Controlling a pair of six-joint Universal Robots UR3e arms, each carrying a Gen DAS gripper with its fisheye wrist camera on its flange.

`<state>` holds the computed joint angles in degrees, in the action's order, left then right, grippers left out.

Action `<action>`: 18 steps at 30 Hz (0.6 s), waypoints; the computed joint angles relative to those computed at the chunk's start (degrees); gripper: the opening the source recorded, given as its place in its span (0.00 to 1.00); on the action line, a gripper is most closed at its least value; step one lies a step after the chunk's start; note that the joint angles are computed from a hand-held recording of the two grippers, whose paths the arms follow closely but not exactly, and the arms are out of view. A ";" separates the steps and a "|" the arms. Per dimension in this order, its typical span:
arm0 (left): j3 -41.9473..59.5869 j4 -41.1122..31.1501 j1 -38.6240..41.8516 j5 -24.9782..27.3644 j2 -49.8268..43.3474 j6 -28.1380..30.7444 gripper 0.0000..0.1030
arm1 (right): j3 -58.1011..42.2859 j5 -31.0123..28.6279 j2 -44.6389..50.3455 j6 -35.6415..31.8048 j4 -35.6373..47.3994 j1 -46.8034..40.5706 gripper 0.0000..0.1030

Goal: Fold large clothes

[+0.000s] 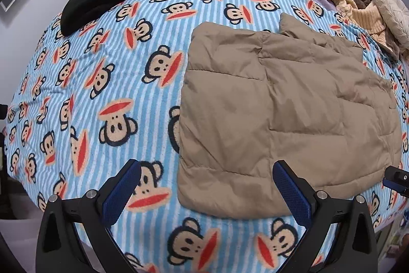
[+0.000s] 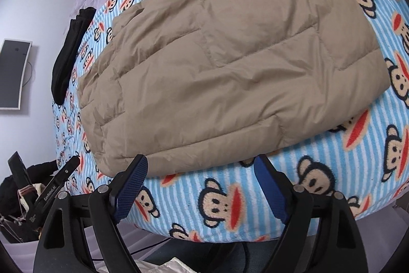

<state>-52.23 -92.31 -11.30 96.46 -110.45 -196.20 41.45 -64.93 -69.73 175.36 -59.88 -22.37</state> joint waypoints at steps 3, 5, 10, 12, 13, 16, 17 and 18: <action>-2.55 1.56 3.29 -2.92 0.53 3.13 1.00 | -3.61 -0.35 3.30 4.48 -0.93 4.18 0.85; -4.02 2.20 5.46 -5.56 0.61 5.20 1.00 | -6.93 -0.79 5.83 6.30 -0.49 6.37 0.85; -8.21 4.97 9.50 -11.28 1.02 8.79 1.00 | -16.72 -3.04 11.82 10.63 1.57 10.58 0.85; -9.68 5.95 11.47 -14.15 0.99 10.08 1.00 | -21.31 -4.03 14.42 12.42 3.34 11.85 0.85; -10.33 6.25 12.54 -15.63 0.89 10.76 1.00 | -23.76 -4.44 15.80 13.30 4.37 12.43 0.85; -11.78 6.63 16.01 -21.21 0.42 12.93 1.00 | -27.43 -4.84 17.82 14.98 5.86 13.25 0.85; -12.20 6.50 17.24 -23.52 0.13 13.78 1.00 | -27.38 -4.92 17.85 15.50 5.75 13.52 0.85; -12.43 5.93 18.47 -26.09 -0.28 14.95 1.00 | -26.54 -4.95 17.54 15.76 5.32 13.65 0.85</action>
<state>-64.66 -86.39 7.16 70.37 -110.73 -181.25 14.91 -69.88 -52.19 191.13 -54.56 -8.72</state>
